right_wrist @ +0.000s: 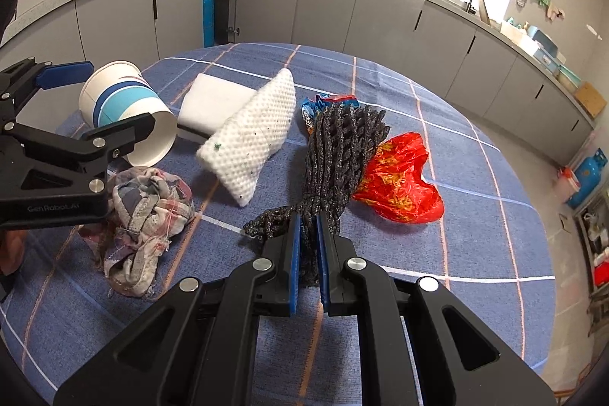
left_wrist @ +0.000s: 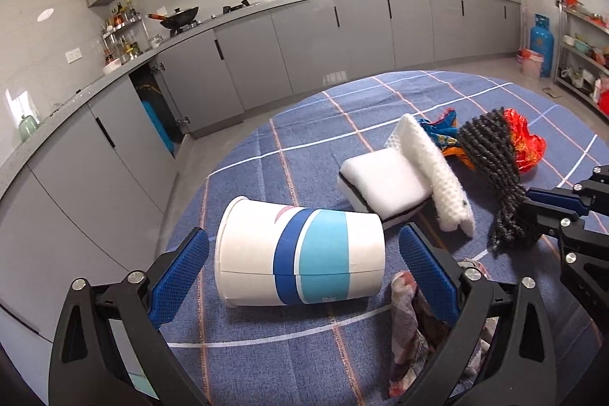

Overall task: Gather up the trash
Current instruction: 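Lift the black mesh net with the right tool while the left tool carries the cup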

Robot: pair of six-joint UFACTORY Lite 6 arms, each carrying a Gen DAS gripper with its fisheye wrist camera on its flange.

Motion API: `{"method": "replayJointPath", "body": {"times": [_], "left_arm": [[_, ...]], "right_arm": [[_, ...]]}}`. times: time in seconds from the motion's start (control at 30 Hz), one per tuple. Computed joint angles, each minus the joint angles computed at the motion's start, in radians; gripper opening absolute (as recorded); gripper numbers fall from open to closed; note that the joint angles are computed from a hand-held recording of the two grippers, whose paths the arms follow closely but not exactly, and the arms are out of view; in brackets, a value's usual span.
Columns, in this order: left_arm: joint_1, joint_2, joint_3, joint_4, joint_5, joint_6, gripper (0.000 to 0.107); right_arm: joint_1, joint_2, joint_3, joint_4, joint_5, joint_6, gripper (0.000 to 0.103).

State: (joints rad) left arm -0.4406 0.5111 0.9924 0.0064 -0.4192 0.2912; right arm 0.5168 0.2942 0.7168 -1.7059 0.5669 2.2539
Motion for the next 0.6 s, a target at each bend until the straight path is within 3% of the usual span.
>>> {"method": "replayJointPath", "body": {"times": [0.13,0.27,0.6], "left_arm": [[0.011,0.000,0.000,0.051,0.013,-0.042,0.086],[-0.001,-0.035,-0.051,-0.021,-0.015,0.025,0.086],[0.029,-0.296,-0.294,-0.157,-0.110,0.118,0.086]], "right_arm": [[0.014,-0.007,-0.011,-0.005,0.008,0.018,0.010],[0.029,-0.037,-0.035,0.000,0.020,0.023,0.010],[0.159,-0.168,-0.084,0.120,0.110,-0.060,0.010]]}}
